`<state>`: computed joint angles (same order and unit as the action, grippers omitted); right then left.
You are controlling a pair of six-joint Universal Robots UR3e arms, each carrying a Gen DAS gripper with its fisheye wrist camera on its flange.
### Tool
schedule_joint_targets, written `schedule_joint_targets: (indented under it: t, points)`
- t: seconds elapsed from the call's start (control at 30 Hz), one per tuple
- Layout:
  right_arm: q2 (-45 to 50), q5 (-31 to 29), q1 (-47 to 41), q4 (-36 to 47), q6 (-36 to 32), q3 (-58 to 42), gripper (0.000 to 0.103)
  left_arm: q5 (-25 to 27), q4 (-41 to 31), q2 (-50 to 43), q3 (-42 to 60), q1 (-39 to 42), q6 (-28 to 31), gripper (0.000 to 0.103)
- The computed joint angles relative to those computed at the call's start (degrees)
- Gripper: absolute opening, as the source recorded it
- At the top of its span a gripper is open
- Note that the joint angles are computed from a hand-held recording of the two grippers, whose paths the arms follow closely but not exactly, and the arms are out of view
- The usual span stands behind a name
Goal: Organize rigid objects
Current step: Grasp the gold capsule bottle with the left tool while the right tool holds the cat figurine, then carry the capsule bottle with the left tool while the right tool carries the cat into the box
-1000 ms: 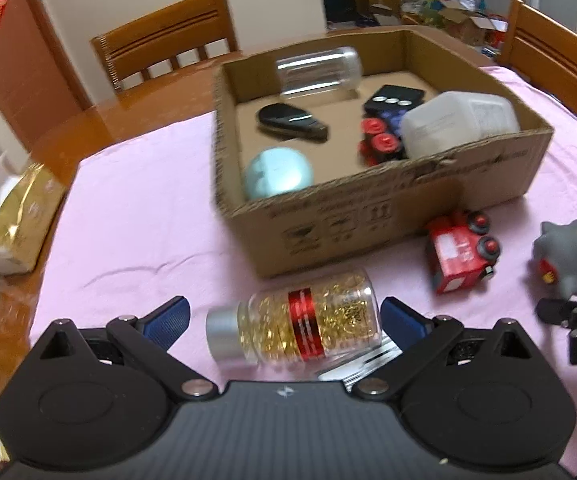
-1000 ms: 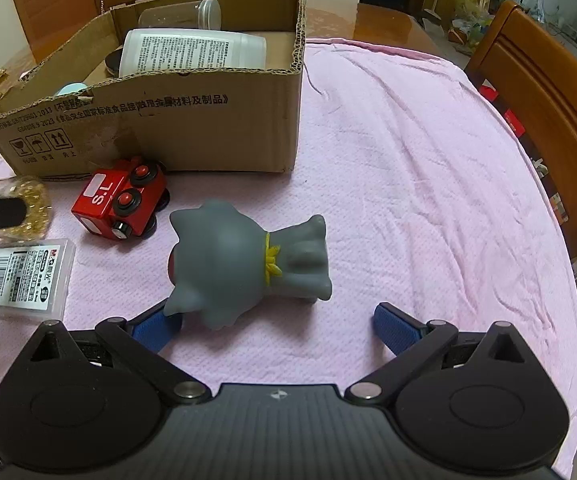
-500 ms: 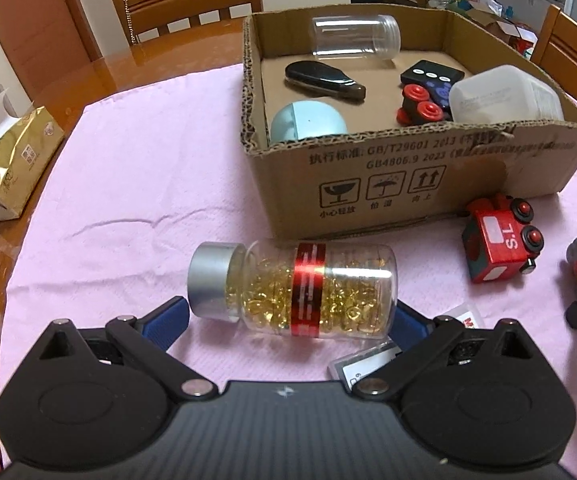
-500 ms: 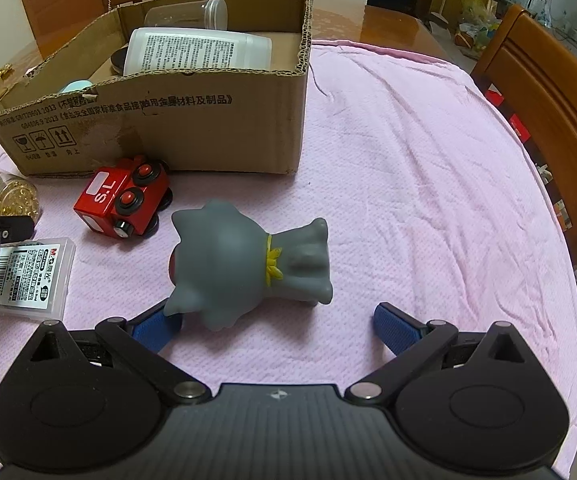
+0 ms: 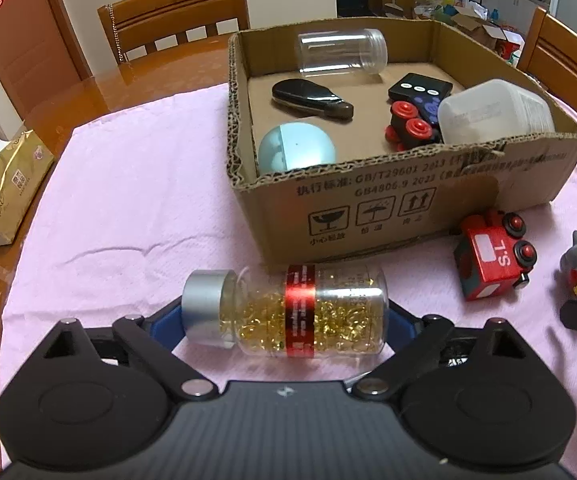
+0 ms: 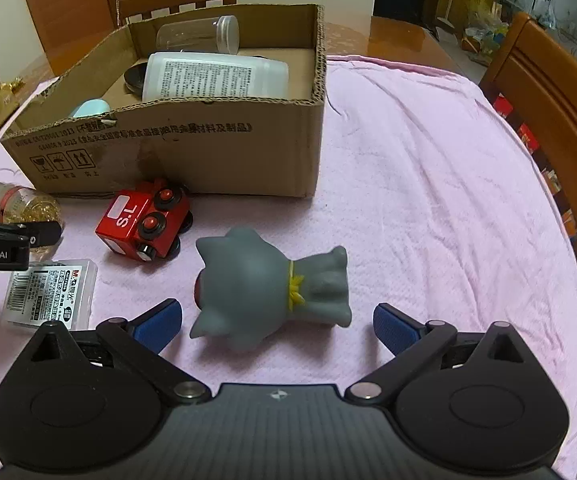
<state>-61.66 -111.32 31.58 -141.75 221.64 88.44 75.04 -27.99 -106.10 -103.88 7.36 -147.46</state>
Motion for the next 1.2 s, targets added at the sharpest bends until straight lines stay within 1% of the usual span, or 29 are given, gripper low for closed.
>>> schedule_joint_targets:
  t: [0.07,0.2,0.27,0.37,0.43,0.57,0.67,0.8,0.9,0.97,1.07,1.2]
  points:
    - [0.19,0.21,-0.02,0.60,0.29,-1.02,0.103,-0.22,0.05,0.12,-0.10,0.16,0.08,0.093]
    - [1.39,-0.55,0.13,3.29,0.42,-4.26,0.096,-0.54,-0.69,0.15,0.41,0.43,0.43,0.093]
    - [2.16,-0.73,0.04,5.00,-0.08,-6.09,0.088,-0.63,-1.02,0.21,0.49,0.54,0.62,0.093]
    - [2.66,-0.45,-0.16,6.51,-0.81,-7.30,0.078,-1.09,-1.90,0.48,0.68,1.03,0.71,0.093]
    - [2.61,-0.01,-0.39,7.43,-0.99,-7.77,0.078,-1.56,-3.81,0.65,1.52,1.40,1.31,0.093]
    - [1.68,1.59,-0.96,8.24,-2.61,-7.57,0.077,-2.32,-10.83,1.35,4.73,2.30,4.27,0.093]
    - [0.23,2.99,-1.46,8.38,-5.09,-6.91,0.076,-3.34,-16.07,2.71,6.93,3.45,7.92,0.093]
    - [-2.75,5.09,-2.62,9.48,-8.92,-6.13,0.076,-5.36,-26.48,4.80,12.36,5.13,14.06,0.093]
    - [-5.27,6.83,-3.50,10.28,-12.32,-5.84,0.076,-7.80,-33.94,6.57,17.10,6.33,19.08,0.093]
    - [-7.08,8.15,-4.08,11.09,-14.39,-5.73,0.076,-9.98,-37.47,7.13,20.28,6.63,21.53,0.093]
    - [-9.13,8.85,-4.96,12.83,-18.26,-6.74,0.076,-13.05,-39.86,6.73,24.80,6.05,23.37,0.093]
    - [-11.11,8.19,-5.68,15.09,-21.96,-9.28,0.076,-15.50,-39.40,3.28,30.40,3.70,22.69,0.093]
